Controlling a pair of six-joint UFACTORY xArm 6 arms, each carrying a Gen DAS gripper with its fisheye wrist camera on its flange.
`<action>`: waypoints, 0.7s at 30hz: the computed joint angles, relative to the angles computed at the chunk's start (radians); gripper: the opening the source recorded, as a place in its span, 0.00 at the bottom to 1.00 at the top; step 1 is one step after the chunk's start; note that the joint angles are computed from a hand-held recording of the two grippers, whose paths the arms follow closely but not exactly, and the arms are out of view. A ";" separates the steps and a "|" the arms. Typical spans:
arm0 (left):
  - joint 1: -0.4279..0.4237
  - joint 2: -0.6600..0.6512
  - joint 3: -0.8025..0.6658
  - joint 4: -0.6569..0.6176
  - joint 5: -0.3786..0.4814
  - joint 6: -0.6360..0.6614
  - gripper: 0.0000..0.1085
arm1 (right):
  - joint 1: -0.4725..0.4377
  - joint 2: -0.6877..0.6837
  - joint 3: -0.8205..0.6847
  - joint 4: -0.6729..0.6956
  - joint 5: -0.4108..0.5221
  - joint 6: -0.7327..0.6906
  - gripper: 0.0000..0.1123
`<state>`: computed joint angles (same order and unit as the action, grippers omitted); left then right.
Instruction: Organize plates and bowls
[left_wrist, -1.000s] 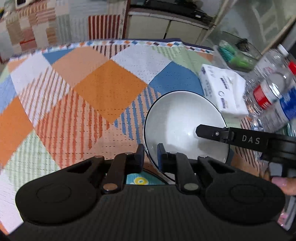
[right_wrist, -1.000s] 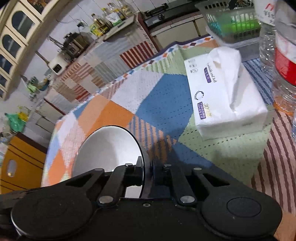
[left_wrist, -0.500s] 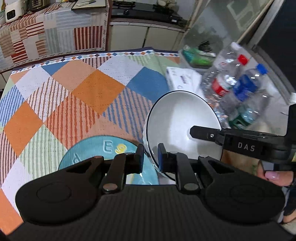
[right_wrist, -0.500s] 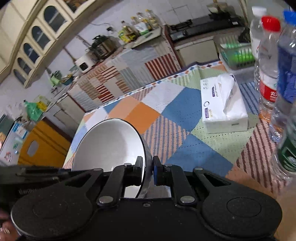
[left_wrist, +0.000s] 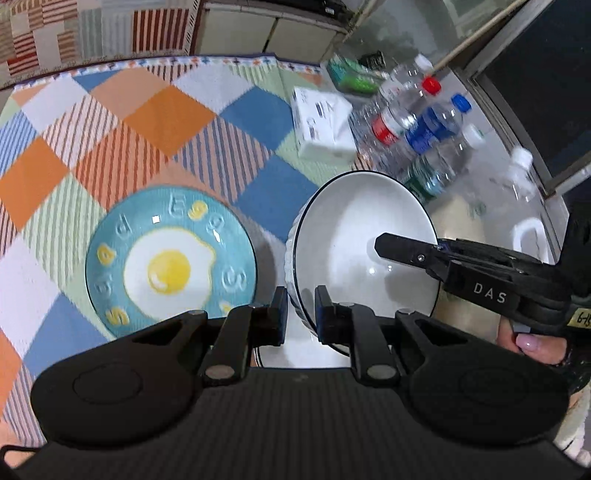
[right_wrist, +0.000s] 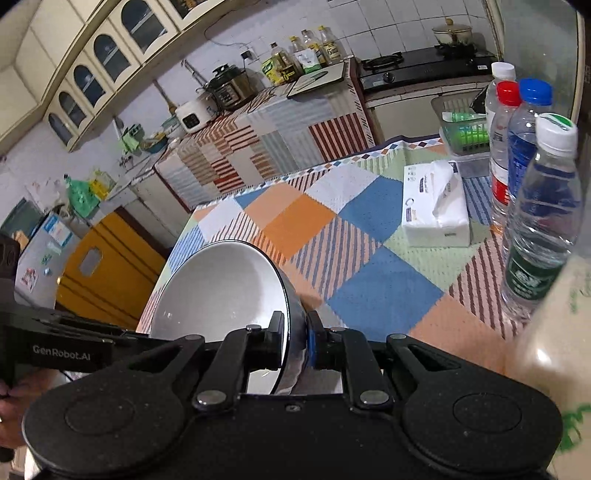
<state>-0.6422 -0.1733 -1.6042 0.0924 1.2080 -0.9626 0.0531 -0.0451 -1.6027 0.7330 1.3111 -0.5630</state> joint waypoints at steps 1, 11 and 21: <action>-0.007 -0.009 0.013 -0.006 0.002 -0.007 0.13 | -0.006 -0.018 0.017 -0.006 0.008 -0.013 0.15; -0.045 -0.027 0.120 -0.108 0.010 0.000 0.13 | -0.025 -0.155 0.224 -0.072 0.007 -0.025 0.15; -0.045 0.030 0.081 -0.166 0.096 0.033 0.12 | 0.029 -0.244 0.345 -0.200 -0.068 -0.087 0.15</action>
<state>-0.6876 -0.1436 -1.5237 -0.0735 1.3039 -0.9299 0.0823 -0.2888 -1.2577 0.5327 1.2434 -0.6501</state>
